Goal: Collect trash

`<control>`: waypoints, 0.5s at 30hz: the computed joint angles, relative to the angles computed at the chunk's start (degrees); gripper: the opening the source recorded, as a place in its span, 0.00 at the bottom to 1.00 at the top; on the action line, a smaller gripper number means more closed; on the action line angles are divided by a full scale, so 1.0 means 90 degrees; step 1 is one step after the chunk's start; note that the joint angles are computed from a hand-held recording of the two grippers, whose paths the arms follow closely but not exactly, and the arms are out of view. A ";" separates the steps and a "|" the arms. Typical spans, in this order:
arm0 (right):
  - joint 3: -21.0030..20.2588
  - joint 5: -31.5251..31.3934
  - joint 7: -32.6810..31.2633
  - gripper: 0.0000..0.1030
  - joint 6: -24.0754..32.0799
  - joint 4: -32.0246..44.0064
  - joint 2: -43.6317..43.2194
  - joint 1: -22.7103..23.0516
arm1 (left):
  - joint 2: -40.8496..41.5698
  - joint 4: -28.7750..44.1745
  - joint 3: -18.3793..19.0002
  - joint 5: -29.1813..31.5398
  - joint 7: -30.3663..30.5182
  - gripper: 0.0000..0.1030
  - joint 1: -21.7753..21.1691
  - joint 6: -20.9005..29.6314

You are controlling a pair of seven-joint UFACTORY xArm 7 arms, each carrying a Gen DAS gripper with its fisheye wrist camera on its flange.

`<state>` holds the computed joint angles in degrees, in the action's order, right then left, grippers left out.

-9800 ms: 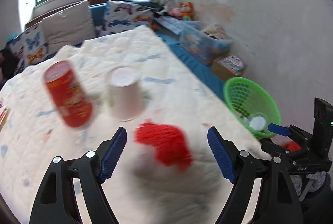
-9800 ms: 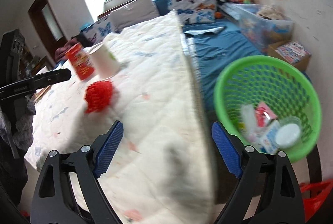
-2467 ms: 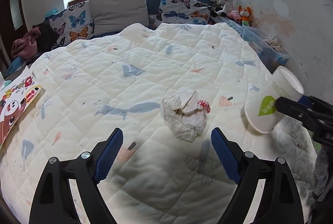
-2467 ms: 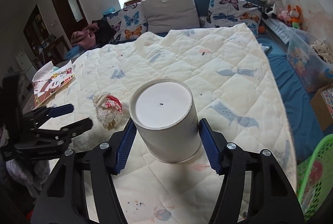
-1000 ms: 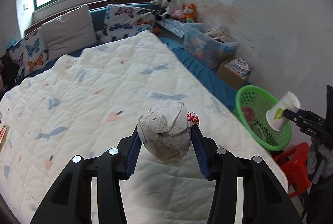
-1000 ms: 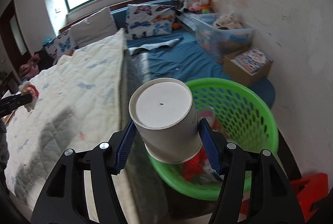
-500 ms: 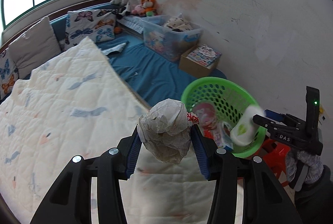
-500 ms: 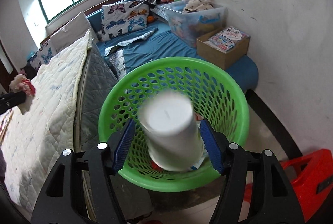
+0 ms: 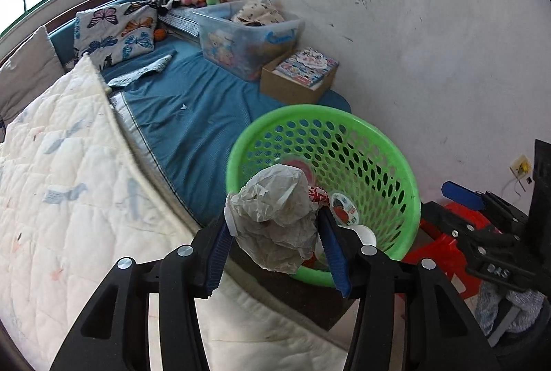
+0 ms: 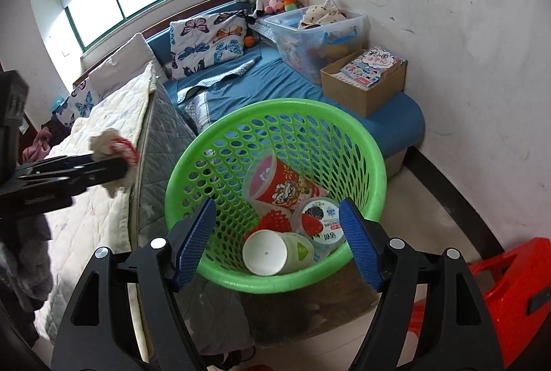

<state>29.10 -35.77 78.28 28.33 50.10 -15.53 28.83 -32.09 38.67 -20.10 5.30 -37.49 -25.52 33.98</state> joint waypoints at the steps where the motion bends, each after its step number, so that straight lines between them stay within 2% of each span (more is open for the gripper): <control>1: 0.0007 -0.0007 0.0011 0.72 0.0009 -0.0020 -0.0038 0.0007 | 0.0055 0.0029 -0.0050 0.0020 -0.0034 0.47 0.0006 -0.0005; 6: 0.0038 0.0094 0.0060 0.74 -0.0186 -0.0145 -0.0170 0.0008 | 0.0379 0.0186 -0.0147 0.0101 -0.0211 0.51 0.0008 -0.0083; 11: 0.0154 0.0120 0.0014 0.75 -0.0153 -0.0150 -0.0199 -0.0017 | 0.0465 0.0214 -0.0201 0.0290 -0.0344 0.63 -0.0004 -0.0138; 12: 0.0164 0.0129 0.0012 0.76 -0.0150 -0.0166 -0.0215 -0.0014 | 0.0443 0.0194 -0.0182 0.0288 -0.0363 0.70 -0.0019 -0.0166; 13: 0.0174 0.0143 0.0023 0.76 -0.0150 -0.0188 -0.0238 -0.0011 | 0.0377 0.0150 -0.0172 0.0280 -0.0392 0.73 -0.0040 -0.0172; 15: 0.0188 0.0175 0.0051 0.76 -0.0176 -0.0229 -0.0275 -0.0015 | 0.0299 0.0099 -0.0124 0.0244 -0.0425 0.73 -0.0057 -0.0177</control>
